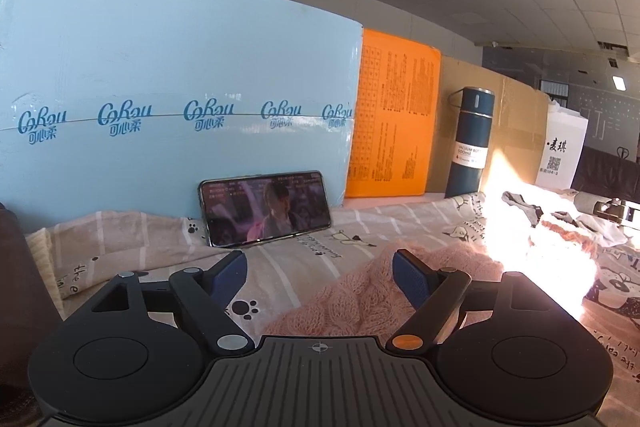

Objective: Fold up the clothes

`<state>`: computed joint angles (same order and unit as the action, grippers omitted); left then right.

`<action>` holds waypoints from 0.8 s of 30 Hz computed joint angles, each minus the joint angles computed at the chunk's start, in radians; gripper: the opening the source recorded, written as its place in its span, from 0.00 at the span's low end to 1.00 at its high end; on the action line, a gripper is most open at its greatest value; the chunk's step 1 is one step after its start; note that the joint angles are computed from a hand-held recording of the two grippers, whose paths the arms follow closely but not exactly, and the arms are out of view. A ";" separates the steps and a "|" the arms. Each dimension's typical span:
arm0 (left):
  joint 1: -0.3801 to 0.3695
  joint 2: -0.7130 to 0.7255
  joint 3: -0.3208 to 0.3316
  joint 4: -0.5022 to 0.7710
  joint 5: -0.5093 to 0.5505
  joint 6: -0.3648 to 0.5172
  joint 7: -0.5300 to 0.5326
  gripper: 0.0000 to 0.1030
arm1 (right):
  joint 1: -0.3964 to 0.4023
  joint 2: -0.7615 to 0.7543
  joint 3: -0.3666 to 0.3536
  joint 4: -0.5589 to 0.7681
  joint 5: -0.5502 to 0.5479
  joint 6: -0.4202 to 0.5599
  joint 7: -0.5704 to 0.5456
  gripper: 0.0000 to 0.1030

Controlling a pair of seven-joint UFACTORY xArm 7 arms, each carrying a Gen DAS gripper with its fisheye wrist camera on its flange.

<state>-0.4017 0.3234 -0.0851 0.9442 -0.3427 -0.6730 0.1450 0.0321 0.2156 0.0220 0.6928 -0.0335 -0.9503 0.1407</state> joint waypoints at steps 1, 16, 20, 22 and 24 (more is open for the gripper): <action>0.002 0.000 -0.001 -0.001 0.005 0.001 -0.002 0.80 | 0.001 -0.001 0.000 0.000 -0.008 0.006 -0.006 0.93; 0.010 -0.003 -0.003 -0.004 0.050 0.028 -0.014 0.81 | -0.110 -0.046 -0.016 0.087 -0.528 0.308 -0.134 0.96; 0.009 -0.003 -0.002 -0.003 0.053 0.032 -0.015 0.81 | -0.215 0.008 0.028 0.188 -0.767 0.395 0.091 0.93; 0.012 -0.003 -0.003 -0.002 0.059 0.038 -0.018 0.81 | -0.266 0.040 0.055 0.236 -0.860 0.414 0.225 0.89; 0.016 -0.003 -0.004 -0.002 0.066 0.046 -0.026 0.81 | -0.315 0.063 0.079 0.282 -0.966 0.430 0.370 0.75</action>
